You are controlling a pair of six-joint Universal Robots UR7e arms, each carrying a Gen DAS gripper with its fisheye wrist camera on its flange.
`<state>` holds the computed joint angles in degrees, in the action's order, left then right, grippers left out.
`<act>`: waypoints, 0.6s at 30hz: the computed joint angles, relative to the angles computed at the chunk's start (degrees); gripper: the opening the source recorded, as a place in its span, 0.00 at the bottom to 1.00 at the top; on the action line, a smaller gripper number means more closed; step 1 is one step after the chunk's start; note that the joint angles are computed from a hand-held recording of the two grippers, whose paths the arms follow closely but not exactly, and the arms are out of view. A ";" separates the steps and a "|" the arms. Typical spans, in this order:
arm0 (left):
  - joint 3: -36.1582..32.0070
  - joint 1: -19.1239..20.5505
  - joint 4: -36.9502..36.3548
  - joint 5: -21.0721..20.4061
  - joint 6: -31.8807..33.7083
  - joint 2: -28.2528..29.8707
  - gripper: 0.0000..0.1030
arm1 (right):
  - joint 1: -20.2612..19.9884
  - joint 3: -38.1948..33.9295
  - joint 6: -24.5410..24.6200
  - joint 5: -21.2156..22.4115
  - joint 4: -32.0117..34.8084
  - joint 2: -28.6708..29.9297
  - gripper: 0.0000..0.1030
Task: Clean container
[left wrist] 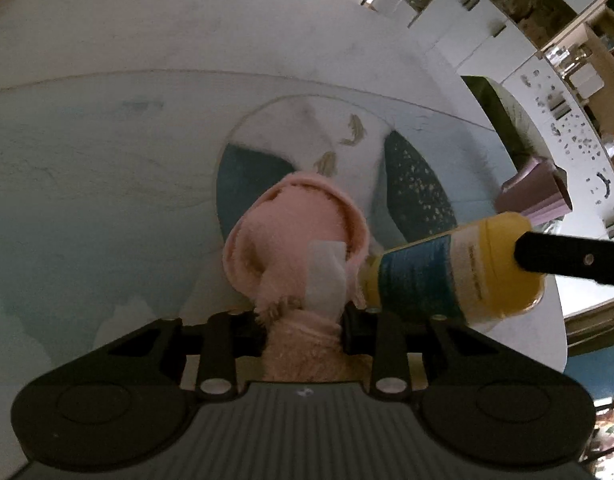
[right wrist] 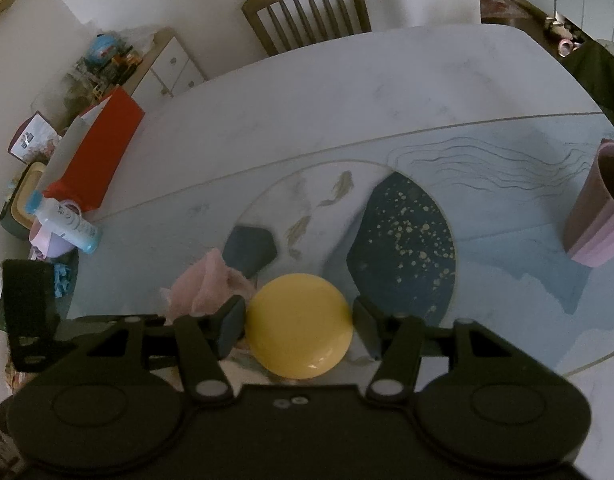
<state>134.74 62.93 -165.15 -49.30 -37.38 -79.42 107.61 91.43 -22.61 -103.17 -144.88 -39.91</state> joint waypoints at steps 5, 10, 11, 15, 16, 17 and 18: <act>0.83 -0.14 -1.03 -1.61 1.72 -1.66 0.32 | 0.12 -0.29 -0.26 -0.18 0.24 0.18 0.57; 2.42 -3.19 -0.13 2.04 2.62 -3.73 0.66 | 0.33 -0.02 -0.53 -0.36 -0.15 0.24 0.57; 2.87 -3.80 -0.43 3.09 2.70 -4.08 0.71 | 0.32 0.03 -0.65 -0.35 -0.23 0.23 0.57; 3.49 -4.07 -1.89 3.50 3.76 -4.56 0.69 | 0.42 0.06 -0.36 -0.48 -0.43 0.34 0.57; 3.32 -3.69 -1.62 2.91 3.66 -4.52 0.66 | 0.43 0.02 -0.30 -0.49 -0.42 0.36 0.57; 3.12 -3.31 -1.52 2.47 3.53 -4.29 0.56 | 0.41 0.06 -0.24 -0.48 -0.45 0.33 0.57; 2.86 -2.83 -1.42 1.80 3.51 -4.00 0.45 | 0.41 0.01 -0.02 -0.45 -0.38 0.35 0.57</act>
